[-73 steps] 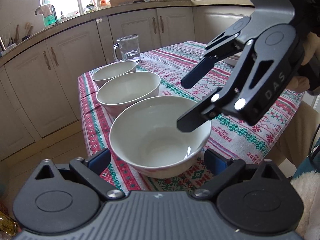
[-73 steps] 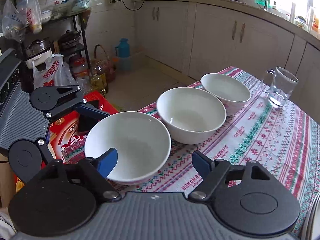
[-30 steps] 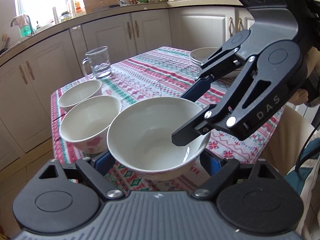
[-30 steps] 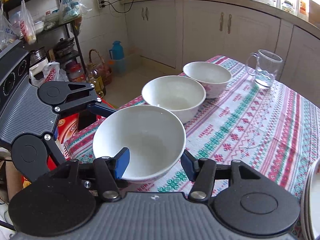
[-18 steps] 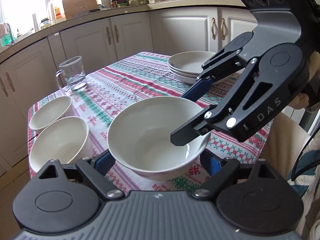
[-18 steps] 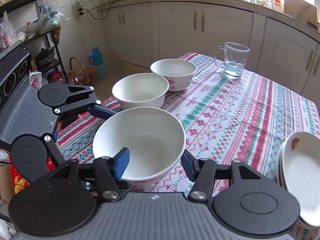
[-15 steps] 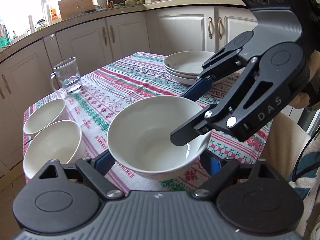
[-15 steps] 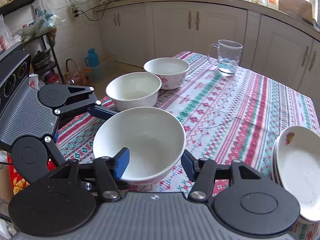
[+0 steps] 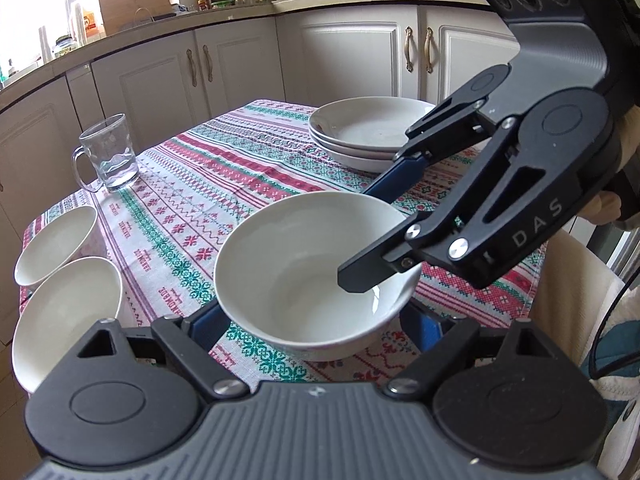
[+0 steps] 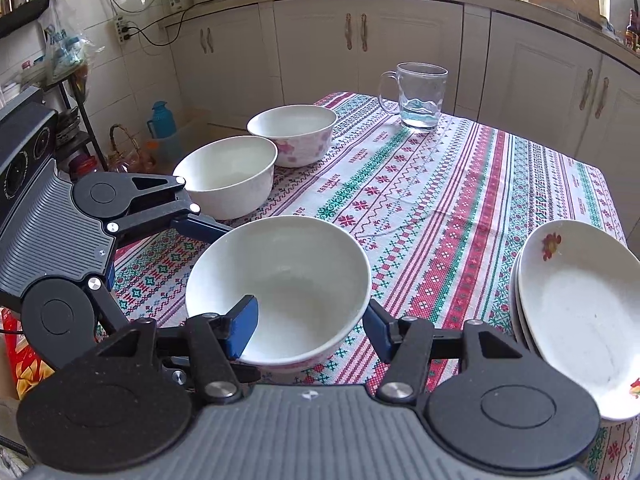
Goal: Organize plates and bowls
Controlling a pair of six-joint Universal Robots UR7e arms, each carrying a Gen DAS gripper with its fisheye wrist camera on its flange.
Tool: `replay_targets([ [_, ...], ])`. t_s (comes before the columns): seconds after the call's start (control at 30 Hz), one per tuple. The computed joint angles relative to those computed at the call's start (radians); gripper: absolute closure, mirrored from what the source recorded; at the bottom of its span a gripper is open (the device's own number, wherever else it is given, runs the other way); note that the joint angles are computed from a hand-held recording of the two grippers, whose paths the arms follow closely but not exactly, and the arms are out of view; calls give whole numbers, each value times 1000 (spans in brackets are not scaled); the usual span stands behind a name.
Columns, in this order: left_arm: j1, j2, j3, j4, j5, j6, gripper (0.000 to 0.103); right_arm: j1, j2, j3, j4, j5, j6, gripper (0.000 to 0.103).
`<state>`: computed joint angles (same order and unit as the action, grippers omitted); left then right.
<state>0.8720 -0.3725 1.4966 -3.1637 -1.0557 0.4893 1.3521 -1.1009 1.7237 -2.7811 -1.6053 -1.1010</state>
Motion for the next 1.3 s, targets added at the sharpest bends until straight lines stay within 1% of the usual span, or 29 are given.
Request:
replay_targets([
  [0.2,2,9,-8,1,-2,-6,12,-1,2,-2,3,-7,4,37],
  [0.3,3,13,-11,-5,-2,3,12,-4,3,-3,13,0,6,31],
  [0.4,2,13,-4,-28,-5,16,9,-2,5,-5,27,4,7,18],
  [0.47,0,9,0,-27,-7,9,8,-4,2,9,0,21,-1,3],
  [0.5,-1,7,5,-29,-5,3,7,-5,-2,14,-8,32,-7,0],
  [0.57,-3,0,17,-31,-1,-8,6,-9,-11,16,2,59,-9,0],
  [0.63,-6,-8,34,-36,5,-23,6,-8,-14,16,0,70,-8,0],
  [0.77,-12,-35,75,-32,16,-79,6,-3,-13,22,-24,69,-15,0],
  [0.97,-21,-77,142,-63,58,-139,6,10,-6,32,-47,63,-45,0],
  [1.03,-23,-91,160,-64,81,-147,6,17,0,36,-64,60,-70,0],
  [1.17,-28,-113,186,-76,157,-168,6,37,15,36,-84,43,-119,0],
  [1.3,-22,-129,200,-106,227,-196,6,55,35,31,-107,35,-139,0],
])
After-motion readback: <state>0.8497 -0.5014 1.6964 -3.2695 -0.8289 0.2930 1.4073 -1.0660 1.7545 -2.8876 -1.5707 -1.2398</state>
